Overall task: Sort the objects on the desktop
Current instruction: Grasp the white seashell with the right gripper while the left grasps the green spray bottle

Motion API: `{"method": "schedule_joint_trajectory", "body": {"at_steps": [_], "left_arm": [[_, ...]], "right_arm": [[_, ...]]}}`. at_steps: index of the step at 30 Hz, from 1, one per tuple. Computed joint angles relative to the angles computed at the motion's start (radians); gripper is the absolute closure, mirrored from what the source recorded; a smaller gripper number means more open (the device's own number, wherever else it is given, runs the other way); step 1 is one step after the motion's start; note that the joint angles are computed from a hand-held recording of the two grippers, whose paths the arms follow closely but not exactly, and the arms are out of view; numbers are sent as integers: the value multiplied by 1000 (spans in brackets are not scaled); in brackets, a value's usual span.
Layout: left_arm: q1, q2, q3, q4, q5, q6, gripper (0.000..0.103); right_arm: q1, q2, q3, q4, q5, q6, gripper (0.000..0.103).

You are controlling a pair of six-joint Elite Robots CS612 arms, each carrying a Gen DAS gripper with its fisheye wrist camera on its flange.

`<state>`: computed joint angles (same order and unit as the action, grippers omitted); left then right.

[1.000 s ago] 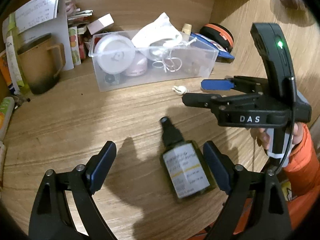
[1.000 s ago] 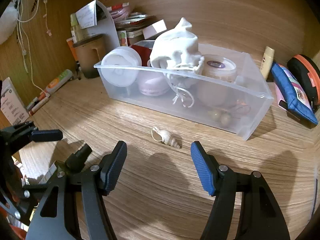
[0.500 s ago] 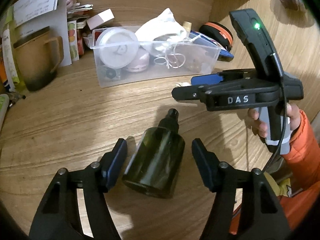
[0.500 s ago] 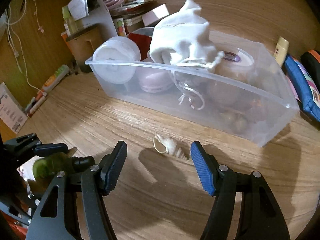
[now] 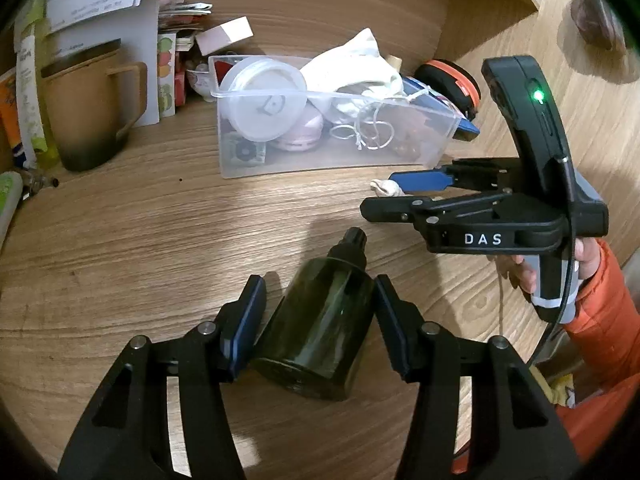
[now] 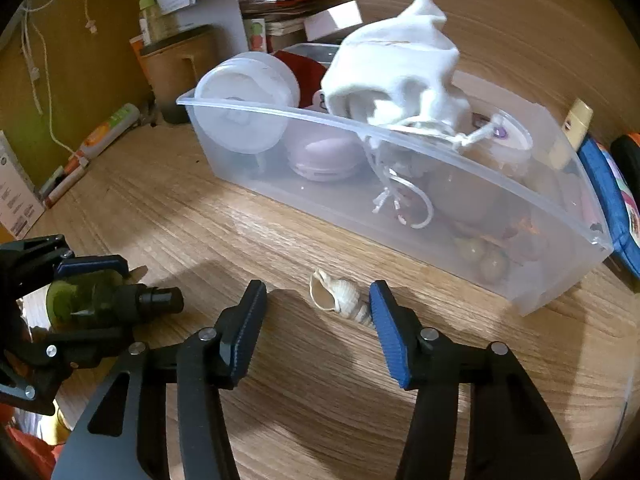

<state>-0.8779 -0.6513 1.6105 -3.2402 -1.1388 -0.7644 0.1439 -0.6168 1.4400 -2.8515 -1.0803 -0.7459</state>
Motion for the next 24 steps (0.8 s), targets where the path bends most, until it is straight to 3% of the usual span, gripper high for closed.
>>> {"method": "schedule_joint_trajectory", "body": {"at_steps": [10, 23, 24], "left_arm": [[-5, -4, 3, 16, 38, -44, 49], [-6, -7, -5, 22, 78, -71, 51], [-6, -8, -6, 24, 83, -68, 55]], "right_arm": [[-1, -5, 8, 11, 25, -41, 87], [-14, -30, 69, -76, 97, -104, 88], [-15, -31, 71, -79, 102, -104, 88]]}}
